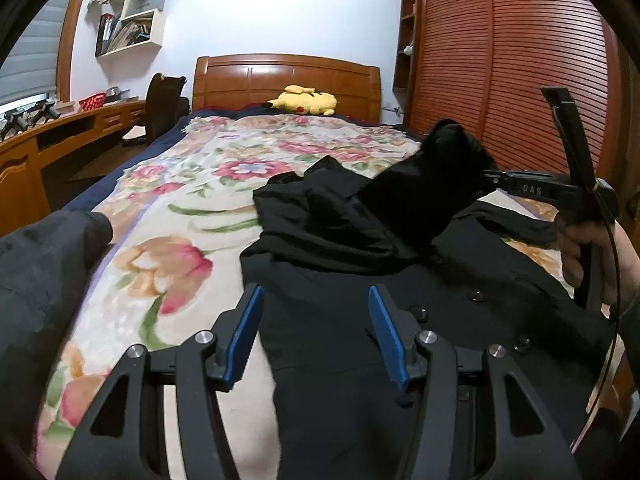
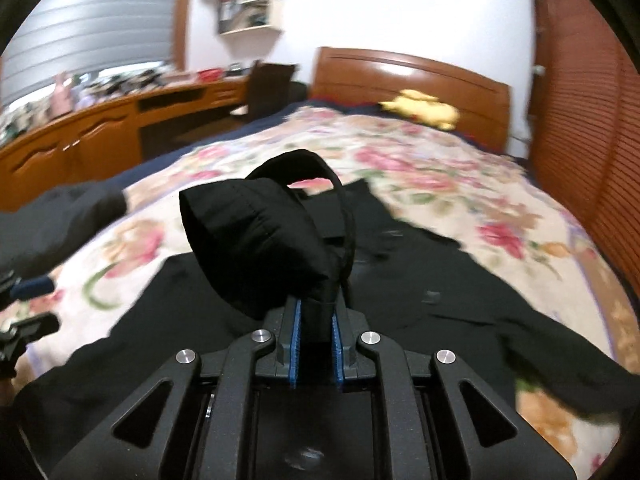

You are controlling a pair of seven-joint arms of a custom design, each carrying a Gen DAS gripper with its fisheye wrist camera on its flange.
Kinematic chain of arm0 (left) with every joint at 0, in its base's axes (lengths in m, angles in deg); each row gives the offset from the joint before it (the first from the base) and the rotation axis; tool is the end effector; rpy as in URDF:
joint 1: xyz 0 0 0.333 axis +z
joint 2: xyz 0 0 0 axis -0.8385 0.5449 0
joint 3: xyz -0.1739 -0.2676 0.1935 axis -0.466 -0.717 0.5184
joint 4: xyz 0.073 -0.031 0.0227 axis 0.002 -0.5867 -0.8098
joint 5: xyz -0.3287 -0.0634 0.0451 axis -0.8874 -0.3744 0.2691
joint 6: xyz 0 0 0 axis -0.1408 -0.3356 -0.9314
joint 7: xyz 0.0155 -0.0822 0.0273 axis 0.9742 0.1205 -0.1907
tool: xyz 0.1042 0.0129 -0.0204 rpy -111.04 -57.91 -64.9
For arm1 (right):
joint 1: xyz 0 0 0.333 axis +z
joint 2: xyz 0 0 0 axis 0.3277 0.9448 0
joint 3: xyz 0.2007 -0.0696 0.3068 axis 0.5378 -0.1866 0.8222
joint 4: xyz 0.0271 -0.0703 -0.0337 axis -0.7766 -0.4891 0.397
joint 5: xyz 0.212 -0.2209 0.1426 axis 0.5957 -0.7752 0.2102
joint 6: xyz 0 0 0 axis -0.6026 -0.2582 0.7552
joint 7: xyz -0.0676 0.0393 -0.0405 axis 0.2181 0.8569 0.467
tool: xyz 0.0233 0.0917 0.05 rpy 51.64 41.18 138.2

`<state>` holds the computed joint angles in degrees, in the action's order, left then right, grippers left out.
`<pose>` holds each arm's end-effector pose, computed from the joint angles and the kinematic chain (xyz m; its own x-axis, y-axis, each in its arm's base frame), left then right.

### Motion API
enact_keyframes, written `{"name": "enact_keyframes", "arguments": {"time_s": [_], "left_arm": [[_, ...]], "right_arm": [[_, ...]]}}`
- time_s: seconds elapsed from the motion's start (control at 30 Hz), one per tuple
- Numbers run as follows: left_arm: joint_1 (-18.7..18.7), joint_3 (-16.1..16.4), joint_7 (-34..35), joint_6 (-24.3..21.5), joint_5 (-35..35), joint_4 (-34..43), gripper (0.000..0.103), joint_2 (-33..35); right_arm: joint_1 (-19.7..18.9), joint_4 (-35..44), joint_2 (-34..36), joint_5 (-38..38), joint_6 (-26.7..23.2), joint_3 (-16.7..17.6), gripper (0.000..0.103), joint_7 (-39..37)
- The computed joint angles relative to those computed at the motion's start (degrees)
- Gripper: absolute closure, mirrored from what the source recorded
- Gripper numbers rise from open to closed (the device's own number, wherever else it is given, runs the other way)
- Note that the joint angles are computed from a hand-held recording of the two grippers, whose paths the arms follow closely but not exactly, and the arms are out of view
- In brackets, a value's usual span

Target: Fold large clothes

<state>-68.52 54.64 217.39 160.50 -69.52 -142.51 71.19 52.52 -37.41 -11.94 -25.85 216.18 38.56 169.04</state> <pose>0.5589 -0.1884 0.5330 -0.4979 -0.8600 0.1123 -0.4769 0.1633 -0.8636 0.5925 0.3526 0.5758 0.0495 -0.9957 0.0788 -0.5594 -0.0930 -0.8237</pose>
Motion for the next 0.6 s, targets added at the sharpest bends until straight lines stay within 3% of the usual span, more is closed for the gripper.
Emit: {"name": "enact_keyframes", "arguments": {"time_s": [0.1,0.33,0.6], "left_arm": [[-0.42,-0.12,3.33,0.20,-3.47,0.30,0.049,-0.46],[-2.66,0.86,5.97,-1.53,-5.99,-0.08,0.049,-1.47],[-4.96,0.68,6.92,-1.83,-5.92,-0.43,0.049,-1.98]], "right_arm": [[0.52,-3.81,-3.10,-2.73,-1.91,-1.36,0.093,5.31],[-2.46,-13.10,-10.25,-7.42,-4.79,1.32,0.093,15.13],[-7.20,-21.60,-15.29,-5.75,-5.85,6.81,0.092,15.28]]}}
